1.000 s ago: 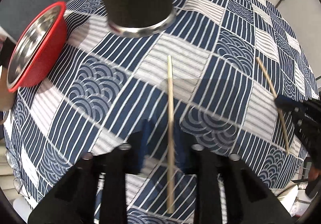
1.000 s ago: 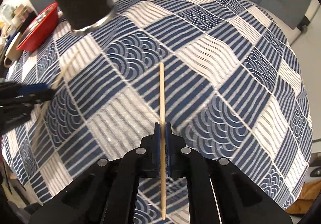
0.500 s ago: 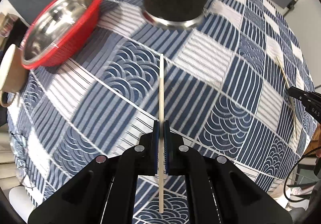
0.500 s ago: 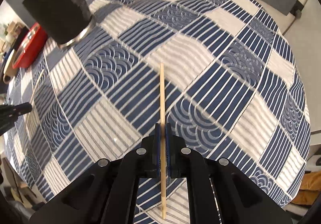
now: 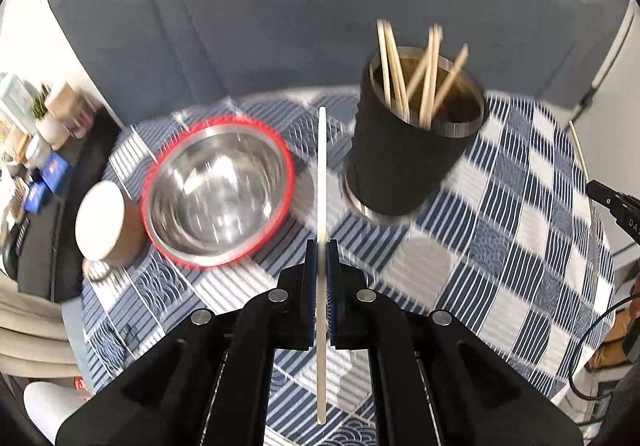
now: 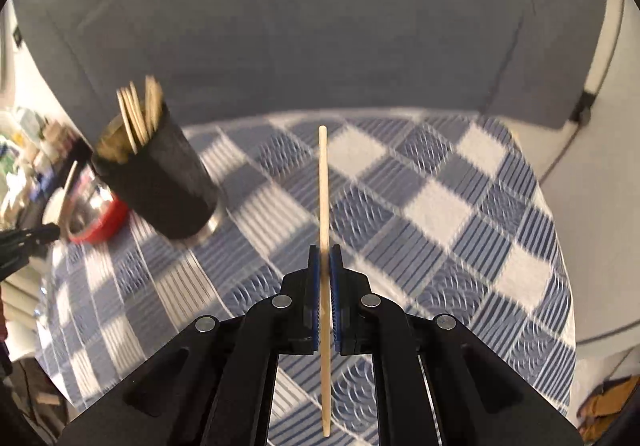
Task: Organize utensils
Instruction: 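Lift both sticks and carry them over the black holder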
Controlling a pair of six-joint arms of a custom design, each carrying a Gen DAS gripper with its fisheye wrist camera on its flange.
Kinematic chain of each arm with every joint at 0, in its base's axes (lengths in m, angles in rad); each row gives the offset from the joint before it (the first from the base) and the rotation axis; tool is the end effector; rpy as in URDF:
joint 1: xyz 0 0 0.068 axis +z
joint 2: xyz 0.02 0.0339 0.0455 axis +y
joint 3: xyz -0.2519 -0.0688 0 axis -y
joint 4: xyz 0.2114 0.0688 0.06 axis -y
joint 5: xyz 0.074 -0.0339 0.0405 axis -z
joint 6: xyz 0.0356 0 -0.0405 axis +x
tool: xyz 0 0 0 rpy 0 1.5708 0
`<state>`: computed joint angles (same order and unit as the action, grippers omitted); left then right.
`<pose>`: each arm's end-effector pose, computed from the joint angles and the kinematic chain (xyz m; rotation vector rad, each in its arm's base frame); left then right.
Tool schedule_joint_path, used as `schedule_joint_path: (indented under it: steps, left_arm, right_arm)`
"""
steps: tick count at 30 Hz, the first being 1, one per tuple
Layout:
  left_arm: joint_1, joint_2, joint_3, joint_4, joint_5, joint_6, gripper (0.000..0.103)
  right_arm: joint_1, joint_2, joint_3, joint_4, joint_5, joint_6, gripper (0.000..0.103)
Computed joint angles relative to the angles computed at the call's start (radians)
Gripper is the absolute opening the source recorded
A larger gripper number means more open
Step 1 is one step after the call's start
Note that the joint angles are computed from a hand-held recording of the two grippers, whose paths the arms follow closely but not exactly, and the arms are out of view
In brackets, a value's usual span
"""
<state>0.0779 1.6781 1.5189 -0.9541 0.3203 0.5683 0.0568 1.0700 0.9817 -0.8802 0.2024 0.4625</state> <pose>0.3128 0.0132 0.2930 0.7266 2.5007 -0.2062 0.1767 0.0029 0.2859 0.5831 2.4422 -0.0462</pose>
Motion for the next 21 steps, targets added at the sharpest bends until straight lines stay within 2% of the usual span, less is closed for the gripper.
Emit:
schedule_joint_path:
  steps: [6,12,21]
  left_arm:
    - [-0.051,0.017,0.158,-0.026,0.0,-0.086,0.005]
    - [-0.113,0.039,0.303,-0.056,0.011,-0.145,0.005]
    - [-0.178,0.202,0.607,-0.139,0.066,-0.218,0.005]
  right_arm:
    - [-0.034,0.073,0.175,0.029,-0.029,-0.04,0.004]
    - [-0.03,0.166,0.29,0.099,-0.06,-0.047,0.005]
    - [0.022,0.31,0.418,0.237,-0.109,-0.059,0.005]
